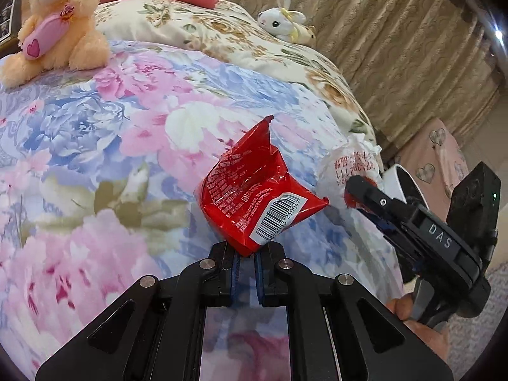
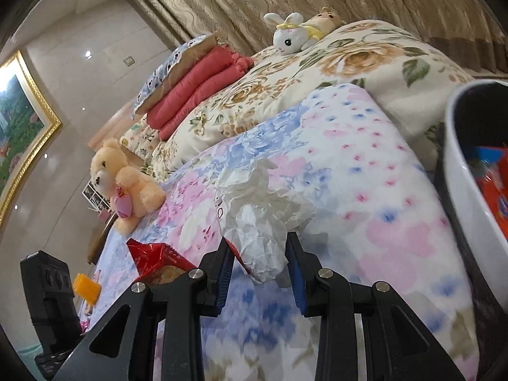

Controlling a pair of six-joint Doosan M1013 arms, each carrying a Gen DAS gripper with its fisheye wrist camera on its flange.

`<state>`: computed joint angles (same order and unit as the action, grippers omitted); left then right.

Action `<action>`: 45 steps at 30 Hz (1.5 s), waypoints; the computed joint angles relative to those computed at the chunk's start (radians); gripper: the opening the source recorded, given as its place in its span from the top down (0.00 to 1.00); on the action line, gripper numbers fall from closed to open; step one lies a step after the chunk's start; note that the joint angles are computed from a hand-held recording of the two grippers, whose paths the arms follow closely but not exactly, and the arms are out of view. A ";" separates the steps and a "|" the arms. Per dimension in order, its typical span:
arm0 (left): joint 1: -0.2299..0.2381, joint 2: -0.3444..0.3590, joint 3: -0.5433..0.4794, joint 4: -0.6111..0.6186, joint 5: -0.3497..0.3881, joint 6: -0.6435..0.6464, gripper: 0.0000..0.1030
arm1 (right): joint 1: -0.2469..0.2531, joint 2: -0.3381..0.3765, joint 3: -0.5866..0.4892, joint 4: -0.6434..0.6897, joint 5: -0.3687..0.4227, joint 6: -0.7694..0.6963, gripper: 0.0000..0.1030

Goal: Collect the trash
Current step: 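Carry the red wrapper and white tissue over the trash bin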

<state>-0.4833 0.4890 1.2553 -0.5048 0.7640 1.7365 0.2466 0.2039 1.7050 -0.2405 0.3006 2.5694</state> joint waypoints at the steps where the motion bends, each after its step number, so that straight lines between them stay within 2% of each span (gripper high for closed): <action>1: -0.002 -0.005 0.003 -0.003 -0.002 0.008 0.94 | 0.000 -0.008 0.008 0.002 -0.001 0.006 0.69; 9: -0.023 -0.029 0.021 -0.016 -0.008 0.057 0.94 | 0.007 -0.071 0.065 -0.046 -0.003 0.064 0.70; 15: -0.044 -0.043 0.034 -0.010 -0.011 0.082 0.94 | 0.011 -0.112 0.106 -0.145 -0.001 0.182 0.70; 33: -0.088 -0.071 0.055 0.013 -0.015 0.129 0.94 | 0.016 -0.170 0.153 -0.277 0.004 0.333 0.70; 45: -0.115 -0.077 0.050 -0.010 -0.006 0.182 0.94 | 0.012 -0.218 0.186 -0.425 0.041 0.487 0.70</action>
